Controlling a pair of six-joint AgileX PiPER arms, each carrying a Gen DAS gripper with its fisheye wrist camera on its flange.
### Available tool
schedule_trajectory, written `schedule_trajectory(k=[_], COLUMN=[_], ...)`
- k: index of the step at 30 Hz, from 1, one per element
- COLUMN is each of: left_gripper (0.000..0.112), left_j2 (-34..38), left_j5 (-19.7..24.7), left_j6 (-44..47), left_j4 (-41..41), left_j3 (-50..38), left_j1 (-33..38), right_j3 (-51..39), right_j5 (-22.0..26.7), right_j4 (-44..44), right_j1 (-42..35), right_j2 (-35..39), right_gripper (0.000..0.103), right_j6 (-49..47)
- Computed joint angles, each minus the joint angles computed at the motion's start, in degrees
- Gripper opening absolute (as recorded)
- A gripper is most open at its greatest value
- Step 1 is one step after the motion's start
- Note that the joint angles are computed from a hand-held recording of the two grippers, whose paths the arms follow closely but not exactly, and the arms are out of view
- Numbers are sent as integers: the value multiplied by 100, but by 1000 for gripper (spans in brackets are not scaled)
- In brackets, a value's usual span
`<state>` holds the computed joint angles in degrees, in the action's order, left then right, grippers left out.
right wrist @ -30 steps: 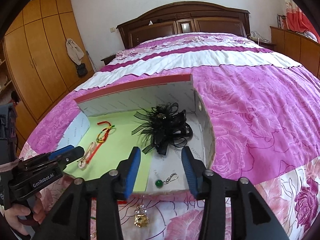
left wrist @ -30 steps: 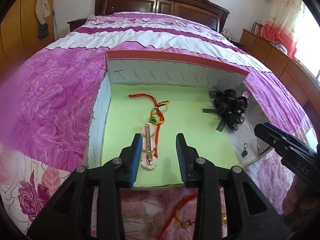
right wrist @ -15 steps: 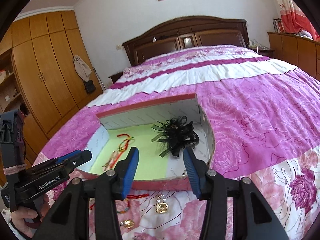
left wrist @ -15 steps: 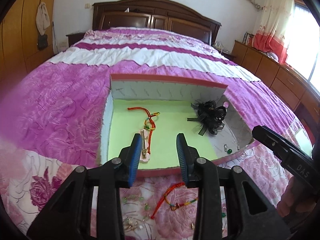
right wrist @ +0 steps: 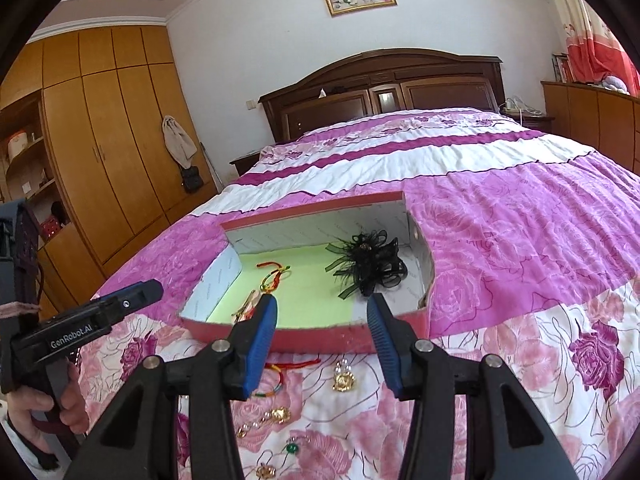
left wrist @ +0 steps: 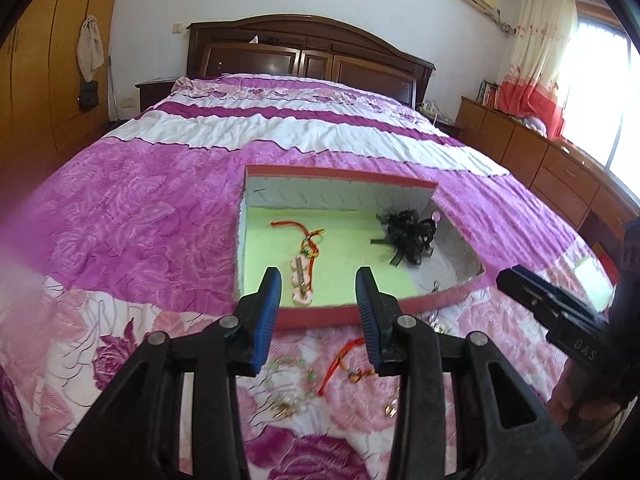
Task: Organize jewelry
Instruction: 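Move the left tool toward the jade bead bracelet while the right tool approaches the gold earrings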
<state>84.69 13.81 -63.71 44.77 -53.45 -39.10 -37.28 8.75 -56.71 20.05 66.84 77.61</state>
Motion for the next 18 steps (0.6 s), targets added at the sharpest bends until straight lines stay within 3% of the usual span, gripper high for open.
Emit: schedule_trajectory(k=[3,10,18], left_gripper=[31,31,31], left_j2=[-9,39,231], left_j5=[61,71,180], left_j6=[413,1576,2352], left_j4=[-341,-1556,-2267], left_j3=[77,314,443], left_j1=[35,163,173], right_j3=[75,177,290], right_j5=[55,55,177], right_j4=[-86,645,1990], right_j1=[93,124,189], right_j2=[-12,89,126], right_gripper=[50,50,50], right_j6=[106,-558,-1807])
